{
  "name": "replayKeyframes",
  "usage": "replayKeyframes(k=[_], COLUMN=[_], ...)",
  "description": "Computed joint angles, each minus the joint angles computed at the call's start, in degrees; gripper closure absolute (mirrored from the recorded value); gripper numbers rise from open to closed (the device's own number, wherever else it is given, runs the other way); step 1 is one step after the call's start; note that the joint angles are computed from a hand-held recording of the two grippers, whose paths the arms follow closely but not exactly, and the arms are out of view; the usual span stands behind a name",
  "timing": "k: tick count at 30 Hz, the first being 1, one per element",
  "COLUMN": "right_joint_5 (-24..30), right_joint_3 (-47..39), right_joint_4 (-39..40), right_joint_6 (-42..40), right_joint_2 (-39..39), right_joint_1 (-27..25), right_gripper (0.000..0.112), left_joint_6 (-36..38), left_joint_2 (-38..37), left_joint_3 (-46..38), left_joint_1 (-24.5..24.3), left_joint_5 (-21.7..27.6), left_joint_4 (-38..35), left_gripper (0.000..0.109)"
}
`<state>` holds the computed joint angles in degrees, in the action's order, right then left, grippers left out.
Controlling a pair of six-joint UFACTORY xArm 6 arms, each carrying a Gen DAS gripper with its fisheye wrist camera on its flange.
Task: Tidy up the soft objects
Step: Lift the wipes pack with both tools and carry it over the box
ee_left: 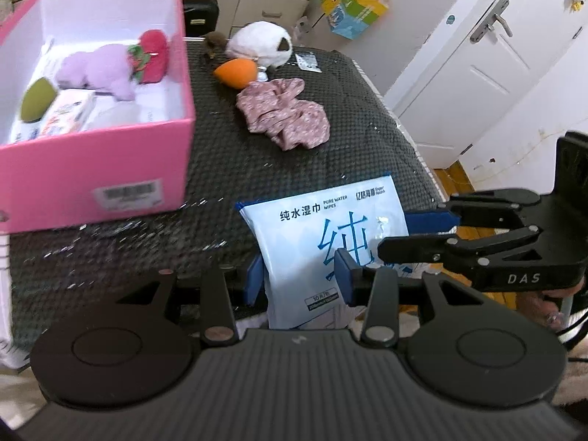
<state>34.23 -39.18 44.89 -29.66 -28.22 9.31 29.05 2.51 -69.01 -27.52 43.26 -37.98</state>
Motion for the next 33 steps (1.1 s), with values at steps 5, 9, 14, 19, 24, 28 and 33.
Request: replayKeyframes(k=[5, 9, 14, 19, 24, 28, 33], right_joint_5=[0.53, 1.30, 1.42, -0.34, -2.37, -7.22, -7.72], right_joint_3=[-2.22, -5.10, -8.81, -13.17, -19.50, -23.31, -30.68], right_joint_4=[-1.71, -2.42, -4.08, -8.26, -12.91, -12.89, -7.74], right_joint_6=[1.87, 2.56, 2.34, 3.60, 6.16, 6.06, 2.71], right_joint_2=[0.17, 1.51, 3.11, 6.06, 11.33, 16.30, 24.28], right_joint_1=[3.35, 5.77, 8.31, 10.28, 10.71, 10.95, 9.86], right_gripper=[0.074, 0.074, 0.071, 0.069, 0.069, 0.069, 0.069], left_joint_6=[-1.22, -2.04, -0.85, 1.19, 5.06, 8.74, 12.88], left_joint_2=[-5.08, -9.12, -12.25, -13.58, -11.49, -7.27, 0.31], left_joint_3=[3.37, 5.74, 6.84, 6.39, 3.09, 0.03, -7.17], left_joint_1=[1.79, 3.06, 4.67, 5.73, 6.85, 7.65, 9.73], left_joint_5=[0.22, -0.10, -0.52, -2.47, -4.49, -8.40, -8.75], left_joint_4=[3.50, 7.40, 9.19, 9.41, 6.10, 1.39, -3.95], left_gripper=[0.069, 0.068, 0.068, 0.068, 0.067, 0.067, 0.067])
